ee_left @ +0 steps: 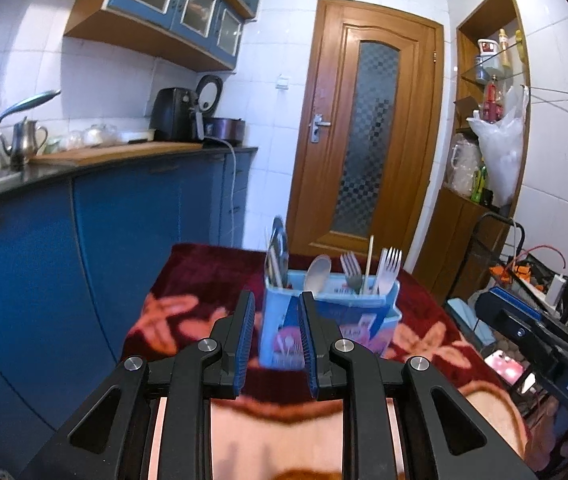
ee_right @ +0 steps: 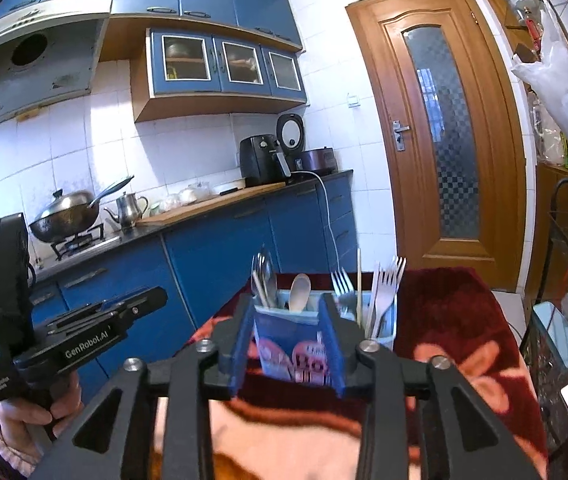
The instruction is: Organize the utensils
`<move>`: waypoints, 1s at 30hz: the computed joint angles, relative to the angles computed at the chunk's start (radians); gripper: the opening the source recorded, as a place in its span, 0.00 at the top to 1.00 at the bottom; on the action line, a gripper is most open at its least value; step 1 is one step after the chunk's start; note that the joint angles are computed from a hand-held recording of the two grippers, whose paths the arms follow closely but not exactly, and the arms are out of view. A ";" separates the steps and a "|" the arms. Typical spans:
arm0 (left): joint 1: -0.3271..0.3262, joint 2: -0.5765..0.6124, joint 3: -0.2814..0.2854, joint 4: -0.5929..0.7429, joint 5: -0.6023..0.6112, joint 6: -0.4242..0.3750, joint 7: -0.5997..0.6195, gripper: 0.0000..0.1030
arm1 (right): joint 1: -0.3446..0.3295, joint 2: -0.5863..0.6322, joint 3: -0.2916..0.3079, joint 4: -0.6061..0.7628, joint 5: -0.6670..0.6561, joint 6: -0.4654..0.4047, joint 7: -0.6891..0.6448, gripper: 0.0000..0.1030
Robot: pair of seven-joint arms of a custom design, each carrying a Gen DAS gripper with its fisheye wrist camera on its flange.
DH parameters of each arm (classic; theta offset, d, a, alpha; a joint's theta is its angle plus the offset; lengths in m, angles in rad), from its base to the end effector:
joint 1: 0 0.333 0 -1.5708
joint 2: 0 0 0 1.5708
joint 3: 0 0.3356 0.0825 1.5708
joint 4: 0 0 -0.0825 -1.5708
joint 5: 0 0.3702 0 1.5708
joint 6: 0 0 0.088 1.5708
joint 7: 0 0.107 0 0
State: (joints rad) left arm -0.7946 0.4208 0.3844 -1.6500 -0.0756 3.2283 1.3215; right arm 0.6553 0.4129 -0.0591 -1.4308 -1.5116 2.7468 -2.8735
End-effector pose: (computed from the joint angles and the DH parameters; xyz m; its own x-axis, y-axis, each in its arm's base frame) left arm 0.6252 -0.3250 0.5559 -0.3051 -0.9413 0.1445 -0.3980 -0.0118 -0.9173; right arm 0.5659 0.4429 0.5529 0.1314 -0.9739 -0.1849 -0.2870 0.1412 -0.9475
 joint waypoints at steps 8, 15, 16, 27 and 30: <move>-0.236 0.020 0.240 -0.125 -0.074 0.064 0.024 0.54 | 0.025 -0.038 0.032 -0.111 -0.087 -0.082 0.096 0.43; -0.390 0.119 0.400 -0.153 -0.213 0.101 0.077 0.30 | 0.017 -0.045 0.062 -0.175 -0.126 -0.143 0.157 0.33; -0.390 0.126 0.397 -0.151 -0.227 0.100 0.087 0.30 | 0.017 -0.044 0.065 -0.182 -0.129 -0.154 0.165 0.30; -0.412 0.170 0.390 -0.164 -0.381 0.116 0.200 0.30 | 0.009 -0.016 0.077 -0.225 -0.113 -0.184 0.209 0.23; -0.428 0.187 0.401 -0.165 -0.428 0.128 0.230 0.30 | 0.014 -0.010 0.074 -0.231 -0.117 -0.196 0.217 0.23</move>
State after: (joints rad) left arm -1.2228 0.6078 0.7855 -1.8153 -0.5035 3.3568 1.5516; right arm 0.6688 0.4032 0.0146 -1.6620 -1.6287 2.5512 -2.6563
